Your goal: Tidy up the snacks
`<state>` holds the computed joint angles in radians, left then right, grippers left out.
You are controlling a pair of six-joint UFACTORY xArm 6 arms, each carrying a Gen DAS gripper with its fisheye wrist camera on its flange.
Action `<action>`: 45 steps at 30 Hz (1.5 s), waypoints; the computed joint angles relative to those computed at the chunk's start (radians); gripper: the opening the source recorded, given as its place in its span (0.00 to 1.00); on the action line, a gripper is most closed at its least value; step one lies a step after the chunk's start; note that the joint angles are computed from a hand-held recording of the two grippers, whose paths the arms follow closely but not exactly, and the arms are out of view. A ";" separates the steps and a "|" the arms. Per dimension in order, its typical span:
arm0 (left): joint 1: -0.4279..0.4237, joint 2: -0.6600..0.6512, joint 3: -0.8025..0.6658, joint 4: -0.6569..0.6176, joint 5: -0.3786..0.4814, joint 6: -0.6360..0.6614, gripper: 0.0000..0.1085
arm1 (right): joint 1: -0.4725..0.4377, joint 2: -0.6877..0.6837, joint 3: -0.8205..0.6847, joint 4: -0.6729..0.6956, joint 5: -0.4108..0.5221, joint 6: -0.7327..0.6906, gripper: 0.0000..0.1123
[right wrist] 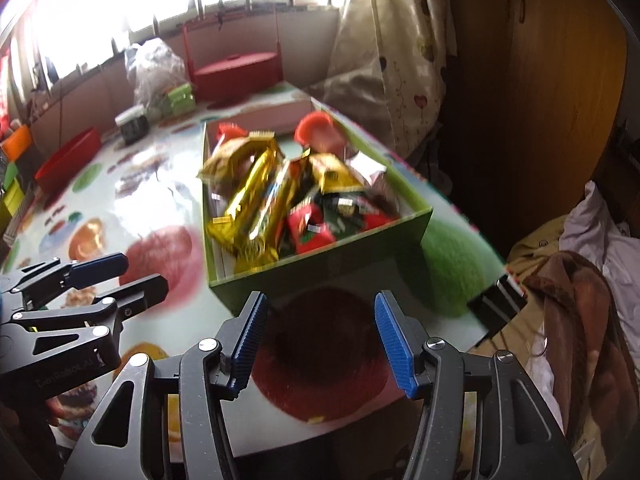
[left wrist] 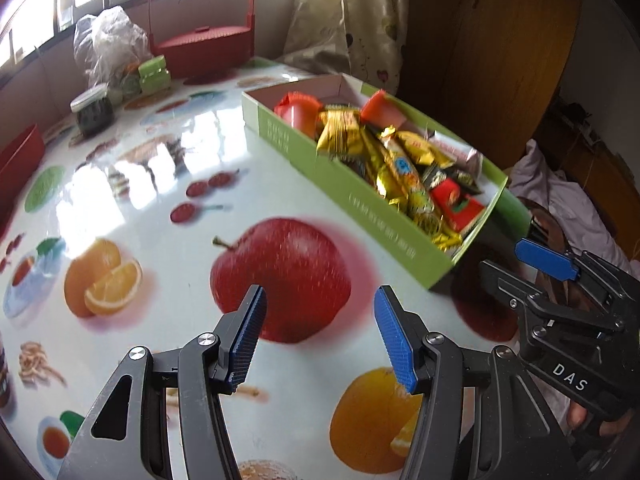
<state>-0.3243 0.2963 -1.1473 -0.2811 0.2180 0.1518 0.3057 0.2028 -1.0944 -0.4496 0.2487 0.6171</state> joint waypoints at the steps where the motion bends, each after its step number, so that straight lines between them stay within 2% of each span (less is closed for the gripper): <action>1: 0.001 0.001 0.003 0.017 0.002 -0.019 0.53 | 0.003 0.003 -0.002 0.007 0.008 -0.007 0.50; 6: 0.000 0.000 0.012 0.042 -0.008 -0.042 0.53 | 0.013 0.015 -0.001 0.011 0.025 -0.004 0.50; 11: 0.002 0.002 0.016 0.180 -0.014 -0.156 0.53 | 0.018 0.027 -0.010 0.005 0.043 0.006 0.53; 19: 0.004 0.002 0.016 0.268 -0.015 -0.230 0.53 | 0.015 0.025 -0.006 -0.042 0.039 0.069 0.58; 34: 0.006 0.003 0.017 0.281 -0.022 -0.262 0.53 | 0.015 0.025 -0.004 -0.056 0.032 0.086 0.60; 45: 0.008 0.003 0.017 0.346 -0.022 -0.314 0.53 | 0.015 0.026 -0.003 -0.059 0.029 0.088 0.60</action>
